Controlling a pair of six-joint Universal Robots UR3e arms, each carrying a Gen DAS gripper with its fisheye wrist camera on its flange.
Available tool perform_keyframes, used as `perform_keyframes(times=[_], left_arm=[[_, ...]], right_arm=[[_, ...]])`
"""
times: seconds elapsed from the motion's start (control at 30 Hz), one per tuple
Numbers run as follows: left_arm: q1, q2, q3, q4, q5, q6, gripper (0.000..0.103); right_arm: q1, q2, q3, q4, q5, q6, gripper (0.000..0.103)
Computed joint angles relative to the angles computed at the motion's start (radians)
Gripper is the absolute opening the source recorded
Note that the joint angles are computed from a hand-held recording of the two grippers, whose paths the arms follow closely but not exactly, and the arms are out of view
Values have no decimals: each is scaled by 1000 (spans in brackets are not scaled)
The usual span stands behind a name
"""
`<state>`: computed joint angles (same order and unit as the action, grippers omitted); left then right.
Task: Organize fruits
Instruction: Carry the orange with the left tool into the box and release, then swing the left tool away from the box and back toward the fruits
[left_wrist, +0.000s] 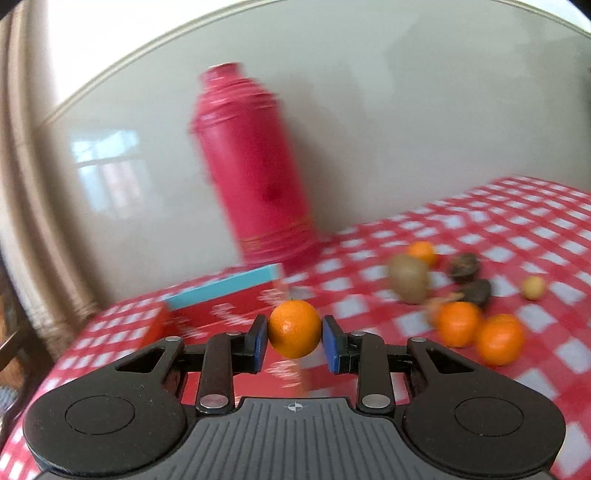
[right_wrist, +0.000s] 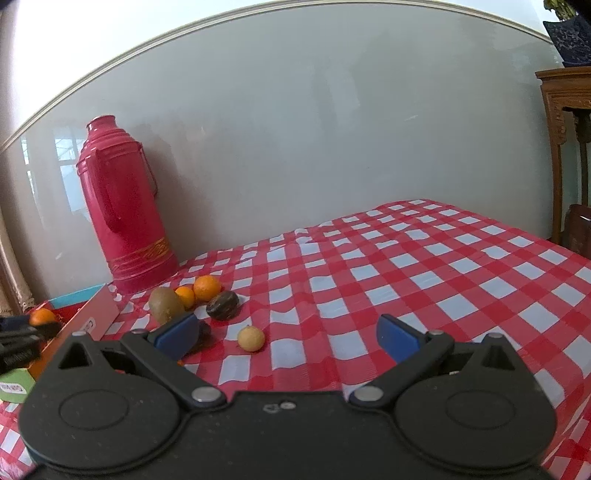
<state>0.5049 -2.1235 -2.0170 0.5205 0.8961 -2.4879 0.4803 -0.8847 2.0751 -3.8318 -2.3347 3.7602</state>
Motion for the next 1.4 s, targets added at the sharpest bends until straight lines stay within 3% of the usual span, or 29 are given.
perform_keyframes(times=[0.1, 0.27, 0.4, 0.73, 0.8, 0.9, 1.0, 1.17, 1.23, 1.4], left_arm=[[11, -36, 99, -63, 78, -64, 32], [13, -103, 301, -300, 213, -161, 32], [19, -146, 403, -443, 268, -202, 32], [5, -133, 425, -494, 331, -254, 33], [13, -113, 407, -498, 321, -256, 39], [35, -88, 351, -441, 270, -272, 64], [51, -59, 256, -306, 236, -265, 70], [128, 3, 106, -164, 139, -294, 85], [168, 3, 33, -49, 116, -297, 95], [243, -28, -33, 123, 69, -318, 102]], right_arm=[[10, 8, -24, 16, 1, -11, 98], [21, 22, -71, 55, 11, -32, 98], [27, 30, -95, 79, 15, -38, 98], [34, 37, -113, 96, 17, -51, 98], [35, 36, -112, 99, 16, -49, 98], [34, 39, -113, 91, 18, -59, 98], [31, 42, -114, 75, 39, -79, 98], [40, 61, -161, 78, 53, -140, 98], [39, 67, -187, 97, 75, -160, 98], [29, 95, -273, 180, 147, -176, 97]])
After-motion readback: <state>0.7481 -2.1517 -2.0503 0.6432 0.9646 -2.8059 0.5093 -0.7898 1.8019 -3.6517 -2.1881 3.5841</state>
